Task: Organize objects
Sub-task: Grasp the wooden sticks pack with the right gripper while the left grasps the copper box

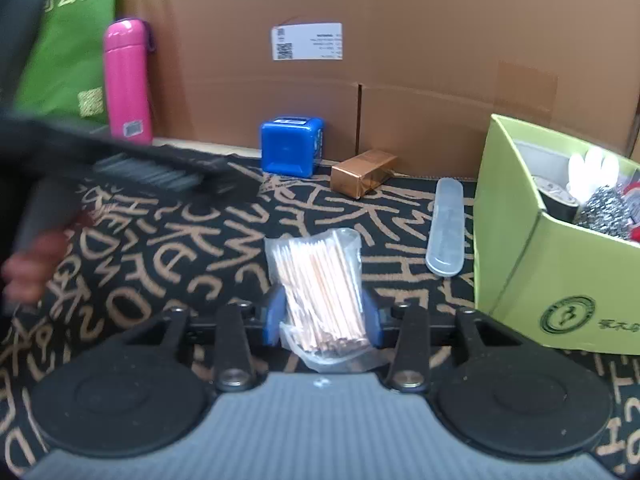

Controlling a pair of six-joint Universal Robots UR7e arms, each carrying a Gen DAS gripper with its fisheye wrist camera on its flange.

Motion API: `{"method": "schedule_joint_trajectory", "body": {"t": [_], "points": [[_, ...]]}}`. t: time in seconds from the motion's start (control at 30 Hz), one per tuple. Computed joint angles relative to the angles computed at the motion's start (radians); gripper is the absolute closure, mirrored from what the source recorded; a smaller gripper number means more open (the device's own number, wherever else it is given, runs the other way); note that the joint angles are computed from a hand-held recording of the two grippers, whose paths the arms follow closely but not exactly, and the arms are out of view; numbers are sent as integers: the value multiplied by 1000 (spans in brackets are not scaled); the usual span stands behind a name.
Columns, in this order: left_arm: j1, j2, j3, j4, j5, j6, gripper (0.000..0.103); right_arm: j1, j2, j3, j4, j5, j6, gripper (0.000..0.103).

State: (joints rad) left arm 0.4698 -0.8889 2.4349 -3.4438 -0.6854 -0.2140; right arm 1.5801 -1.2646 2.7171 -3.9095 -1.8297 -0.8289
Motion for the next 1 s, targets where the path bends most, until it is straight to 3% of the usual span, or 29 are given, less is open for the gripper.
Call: {"method": "schedule_joint_trajectory", "body": {"t": [0.13,0.3,0.37,0.4,0.47,0.53,0.7,0.73,0.8,1.0], "points": [[29,99,-108,-54,3,114,9,-27,-15,59,-66,24,-18,63],[66,227,-258,-91,17,243,10,-57,-83,86,-21,55,29,63],[61,277,-300,-103,67,245,2,-66,-98,90,-8,64,41,63],[52,307,-314,-150,83,292,7,-65,-99,90,-7,62,44,63],[56,309,-331,-118,29,358,18,-54,-89,86,-12,45,45,62],[60,294,-339,-22,13,279,22,-41,-75,85,-30,30,40,62],[90,310,-370,48,45,221,24,-53,-95,85,-5,44,51,62],[106,300,-372,68,20,193,26,-55,-95,84,-4,46,52,62],[139,252,-357,93,-78,113,68,-61,-103,84,5,54,54,62],[92,118,-211,159,-128,66,69,-117,-180,105,65,123,75,63]]}}
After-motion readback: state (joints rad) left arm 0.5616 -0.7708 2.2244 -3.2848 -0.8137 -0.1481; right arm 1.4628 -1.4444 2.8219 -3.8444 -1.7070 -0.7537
